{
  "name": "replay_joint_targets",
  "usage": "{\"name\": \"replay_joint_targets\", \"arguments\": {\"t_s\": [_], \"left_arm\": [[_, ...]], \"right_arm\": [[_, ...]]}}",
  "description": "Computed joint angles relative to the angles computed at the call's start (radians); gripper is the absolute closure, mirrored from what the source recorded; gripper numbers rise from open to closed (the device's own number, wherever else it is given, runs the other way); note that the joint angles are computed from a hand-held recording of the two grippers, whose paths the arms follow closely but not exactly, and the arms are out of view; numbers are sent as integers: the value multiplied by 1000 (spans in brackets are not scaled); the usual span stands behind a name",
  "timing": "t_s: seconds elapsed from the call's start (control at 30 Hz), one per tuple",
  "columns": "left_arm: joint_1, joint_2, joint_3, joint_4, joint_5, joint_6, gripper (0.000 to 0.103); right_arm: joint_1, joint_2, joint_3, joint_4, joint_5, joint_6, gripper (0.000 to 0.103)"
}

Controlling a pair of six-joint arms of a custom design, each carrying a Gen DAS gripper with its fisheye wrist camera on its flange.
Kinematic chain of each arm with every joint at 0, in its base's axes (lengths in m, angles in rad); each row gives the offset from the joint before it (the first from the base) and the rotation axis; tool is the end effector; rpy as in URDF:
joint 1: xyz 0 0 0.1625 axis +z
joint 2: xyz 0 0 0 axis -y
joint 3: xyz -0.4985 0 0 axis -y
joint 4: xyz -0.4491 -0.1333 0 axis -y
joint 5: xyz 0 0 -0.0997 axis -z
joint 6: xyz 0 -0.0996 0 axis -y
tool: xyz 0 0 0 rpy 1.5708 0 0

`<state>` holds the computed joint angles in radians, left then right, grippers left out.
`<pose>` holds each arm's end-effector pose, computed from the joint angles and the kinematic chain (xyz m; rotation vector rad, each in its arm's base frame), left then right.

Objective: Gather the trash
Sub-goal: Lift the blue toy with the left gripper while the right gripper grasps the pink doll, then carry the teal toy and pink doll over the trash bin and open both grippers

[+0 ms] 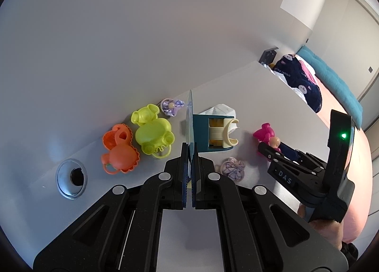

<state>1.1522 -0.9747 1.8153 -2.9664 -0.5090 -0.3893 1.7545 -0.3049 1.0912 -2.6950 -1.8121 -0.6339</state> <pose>-0.0791 -0.7197 0.2517 -0.3270 2.1483 -1.0560 0.2755 -0.8834 -0.0639 1.0625 -2.5987 0.3908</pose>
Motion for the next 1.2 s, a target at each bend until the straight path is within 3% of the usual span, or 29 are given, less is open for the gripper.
{"name": "replay_joint_targets", "arguments": {"t_s": [0.4,1.2], "left_arm": [[-73,63,-19,-54,-34,49,102],[-218,342,-199,31,-210,120,102]], "right_arm": [[-40,-180,200,-116,39,-12,63],[-218,-501,469,-323,13,-3,62]]}}
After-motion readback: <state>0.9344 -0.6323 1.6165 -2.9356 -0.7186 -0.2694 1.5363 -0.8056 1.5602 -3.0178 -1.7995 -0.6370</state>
